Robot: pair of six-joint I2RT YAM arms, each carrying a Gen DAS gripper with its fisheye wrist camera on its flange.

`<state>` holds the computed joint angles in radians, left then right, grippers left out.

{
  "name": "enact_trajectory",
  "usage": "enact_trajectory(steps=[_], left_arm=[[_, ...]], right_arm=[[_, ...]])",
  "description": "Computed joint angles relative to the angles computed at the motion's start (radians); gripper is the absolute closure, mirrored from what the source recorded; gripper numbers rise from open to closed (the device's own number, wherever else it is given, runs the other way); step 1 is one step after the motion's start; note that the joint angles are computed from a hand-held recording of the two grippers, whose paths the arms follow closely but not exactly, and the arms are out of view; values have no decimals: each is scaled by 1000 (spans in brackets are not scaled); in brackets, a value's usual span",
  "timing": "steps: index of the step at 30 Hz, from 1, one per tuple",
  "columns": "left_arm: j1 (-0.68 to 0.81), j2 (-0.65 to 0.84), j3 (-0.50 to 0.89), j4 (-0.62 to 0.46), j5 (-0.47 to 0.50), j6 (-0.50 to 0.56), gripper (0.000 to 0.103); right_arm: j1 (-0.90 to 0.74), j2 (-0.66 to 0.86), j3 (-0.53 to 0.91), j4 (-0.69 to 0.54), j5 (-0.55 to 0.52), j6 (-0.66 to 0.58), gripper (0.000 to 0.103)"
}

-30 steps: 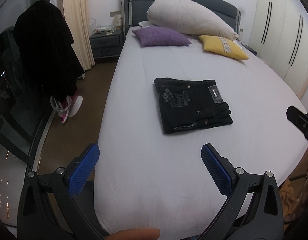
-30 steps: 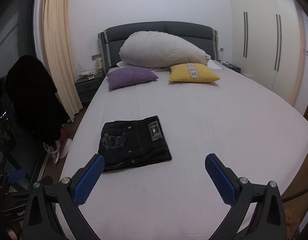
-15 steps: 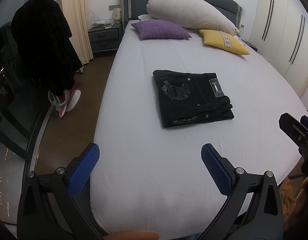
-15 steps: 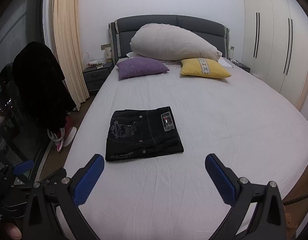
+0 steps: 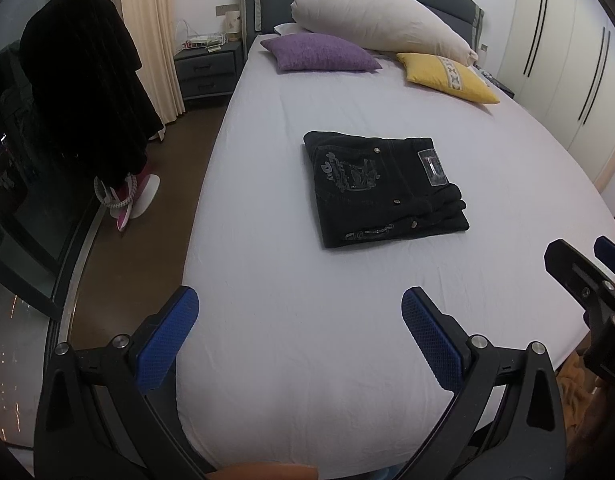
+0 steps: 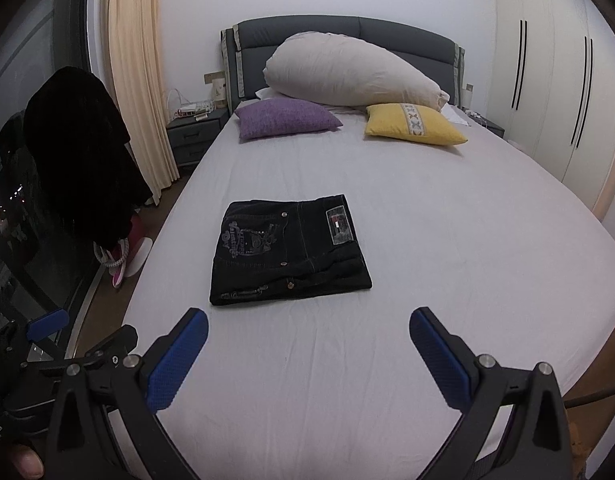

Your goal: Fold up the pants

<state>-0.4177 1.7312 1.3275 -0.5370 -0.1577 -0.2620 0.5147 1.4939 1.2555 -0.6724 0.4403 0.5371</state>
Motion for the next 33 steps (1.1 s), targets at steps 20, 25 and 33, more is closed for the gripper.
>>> enact_trajectory(steps=[20,25,33], left_arm=[[9,11,-13,14,0,-8,0],[6,12,-16,13,-1,-14,0],[7,13,-15,13,0,-13,0]], right_arm=[[9,4,-24,7,-4,14,0],[10,3,-24,6,-3,16,0],[13,4,-21,0,-1,19,0]])
